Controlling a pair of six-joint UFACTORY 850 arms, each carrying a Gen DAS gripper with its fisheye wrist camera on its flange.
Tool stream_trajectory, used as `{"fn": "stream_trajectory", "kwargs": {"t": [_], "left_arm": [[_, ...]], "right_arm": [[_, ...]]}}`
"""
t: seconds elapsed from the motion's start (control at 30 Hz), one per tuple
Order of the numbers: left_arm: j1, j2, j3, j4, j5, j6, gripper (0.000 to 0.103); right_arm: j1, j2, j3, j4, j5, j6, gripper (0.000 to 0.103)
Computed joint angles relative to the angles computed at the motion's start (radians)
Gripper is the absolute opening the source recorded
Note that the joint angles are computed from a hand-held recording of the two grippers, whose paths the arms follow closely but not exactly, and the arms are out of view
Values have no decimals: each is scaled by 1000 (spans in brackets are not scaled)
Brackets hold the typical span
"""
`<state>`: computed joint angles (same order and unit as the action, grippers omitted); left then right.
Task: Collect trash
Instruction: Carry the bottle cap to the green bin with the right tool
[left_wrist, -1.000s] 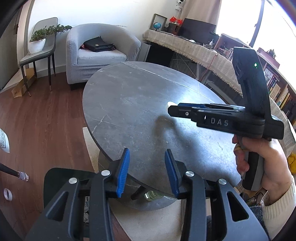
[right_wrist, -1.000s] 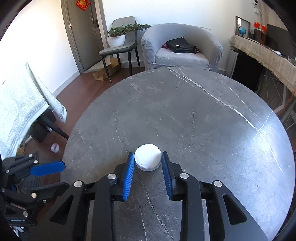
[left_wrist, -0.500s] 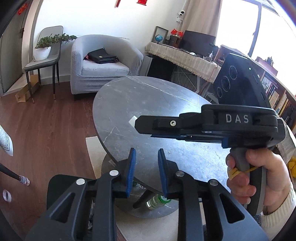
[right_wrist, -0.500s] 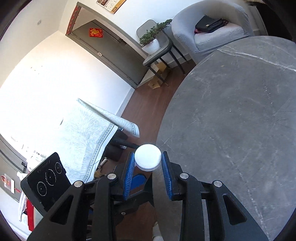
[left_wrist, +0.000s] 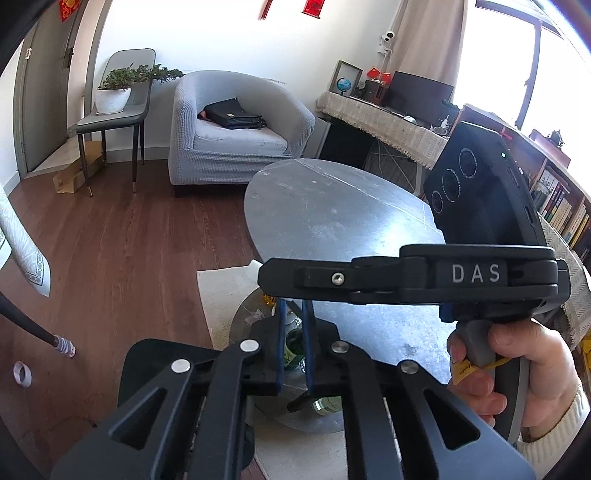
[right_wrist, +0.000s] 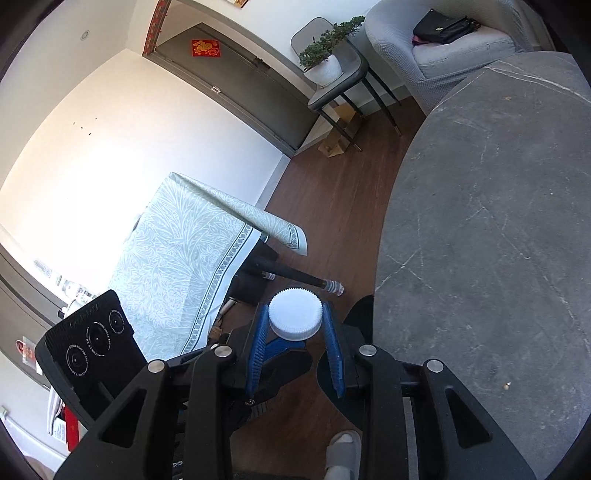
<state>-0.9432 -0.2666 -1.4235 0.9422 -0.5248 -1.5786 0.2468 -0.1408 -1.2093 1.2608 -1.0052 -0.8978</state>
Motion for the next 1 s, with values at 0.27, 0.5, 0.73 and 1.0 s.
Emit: {"fn": "stream_trajectory", "kwargs": {"t": [0.27, 0.5, 0.73, 1.0], "left_arm": [[10, 69, 89, -6, -21, -32, 6], [22, 121, 155, -39, -30, -16, 2], [34, 151, 195, -88, -42, 18, 1], [57, 179, 245, -218, -62, 128, 1]], "right_arm": [[60, -25, -14, 7, 13, 5, 30], [111, -54, -34, 0, 23, 21, 30], [146, -80, -49, -8, 39, 38, 30], [201, -103, -72, -94, 111, 91, 30]]}}
